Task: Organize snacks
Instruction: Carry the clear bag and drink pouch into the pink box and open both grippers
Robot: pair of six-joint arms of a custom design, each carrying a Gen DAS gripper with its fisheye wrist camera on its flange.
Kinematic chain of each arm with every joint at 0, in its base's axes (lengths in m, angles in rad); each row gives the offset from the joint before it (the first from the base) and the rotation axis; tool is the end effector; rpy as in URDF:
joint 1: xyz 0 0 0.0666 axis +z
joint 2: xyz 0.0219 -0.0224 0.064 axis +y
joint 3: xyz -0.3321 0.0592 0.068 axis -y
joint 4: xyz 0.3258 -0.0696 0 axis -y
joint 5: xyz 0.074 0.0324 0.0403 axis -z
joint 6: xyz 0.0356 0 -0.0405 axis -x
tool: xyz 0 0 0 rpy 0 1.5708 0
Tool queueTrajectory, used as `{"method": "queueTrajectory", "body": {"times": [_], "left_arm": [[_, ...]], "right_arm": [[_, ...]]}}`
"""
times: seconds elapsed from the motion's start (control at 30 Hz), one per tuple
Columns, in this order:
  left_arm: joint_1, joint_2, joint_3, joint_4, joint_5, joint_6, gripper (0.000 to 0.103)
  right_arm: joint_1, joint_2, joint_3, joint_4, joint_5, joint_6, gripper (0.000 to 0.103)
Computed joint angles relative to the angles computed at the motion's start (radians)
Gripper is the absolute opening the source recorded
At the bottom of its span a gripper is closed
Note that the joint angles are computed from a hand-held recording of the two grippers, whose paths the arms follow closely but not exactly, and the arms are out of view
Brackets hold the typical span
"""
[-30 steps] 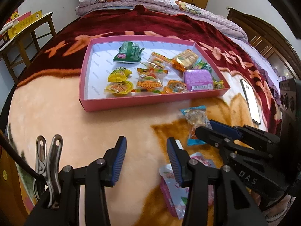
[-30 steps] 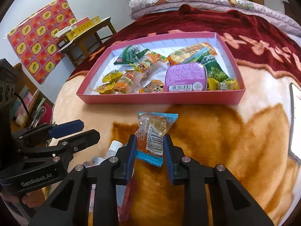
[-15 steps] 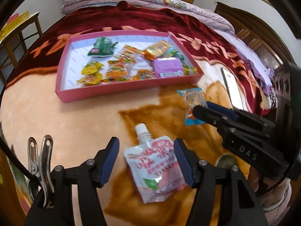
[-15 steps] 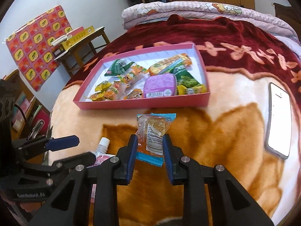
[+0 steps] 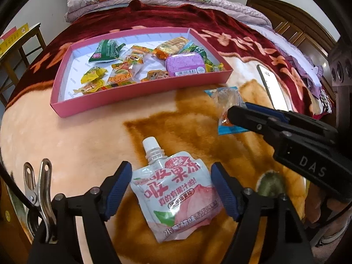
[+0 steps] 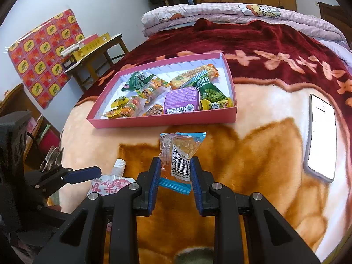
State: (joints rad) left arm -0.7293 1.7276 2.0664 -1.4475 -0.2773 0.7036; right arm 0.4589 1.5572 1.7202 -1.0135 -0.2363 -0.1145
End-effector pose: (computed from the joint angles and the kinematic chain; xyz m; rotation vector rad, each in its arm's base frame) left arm 0.3763 -0.3237 0.4593 -0.0522 2.6131 -0.1287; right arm 0.4253 0.2190 0.4347 -0.5302 2.4061 0.5424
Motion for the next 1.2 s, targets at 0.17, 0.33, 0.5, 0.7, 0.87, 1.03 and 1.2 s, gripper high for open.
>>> {"method": "queueTrajectory", "body": {"times": [0.17,0.33,0.5,0.7,0.87,1.03,1.2], "left_arm": [[-0.004,-0.009,-0.028,0.029,-0.01,-0.013,0.079],[-0.02,0.008,-0.019,0.021,-0.056,-0.028,0.081],[-0.024,-0.001,-0.047,0.036,-0.06,-0.029,0.082],[-0.026,-0.016,-0.088,0.084,-0.072,-0.043,0.08],[-0.019,-0.051,-0.139,0.133,-0.054,-0.042,0.077],[-0.01,-0.069,-0.156,0.155,-0.026,-0.039,0.076],[-0.004,-0.084,-0.155,0.166,-0.036,-0.043,0.075]], "right_arm": [[0.001,0.001,0.003,-0.019,0.02,-0.005,0.028],[-0.003,-0.01,-0.014,-0.016,0.027,-0.012,0.028],[0.0,-0.013,-0.014,-0.016,0.027,-0.01,0.028],[0.014,-0.023,-0.011,-0.029,0.036,-0.013,0.028],[0.019,-0.02,0.002,-0.034,0.039,-0.019,0.028],[0.016,-0.012,0.009,-0.043,0.032,-0.024,0.028],[0.005,-0.011,0.011,-0.037,0.029,-0.024,0.028]]}}
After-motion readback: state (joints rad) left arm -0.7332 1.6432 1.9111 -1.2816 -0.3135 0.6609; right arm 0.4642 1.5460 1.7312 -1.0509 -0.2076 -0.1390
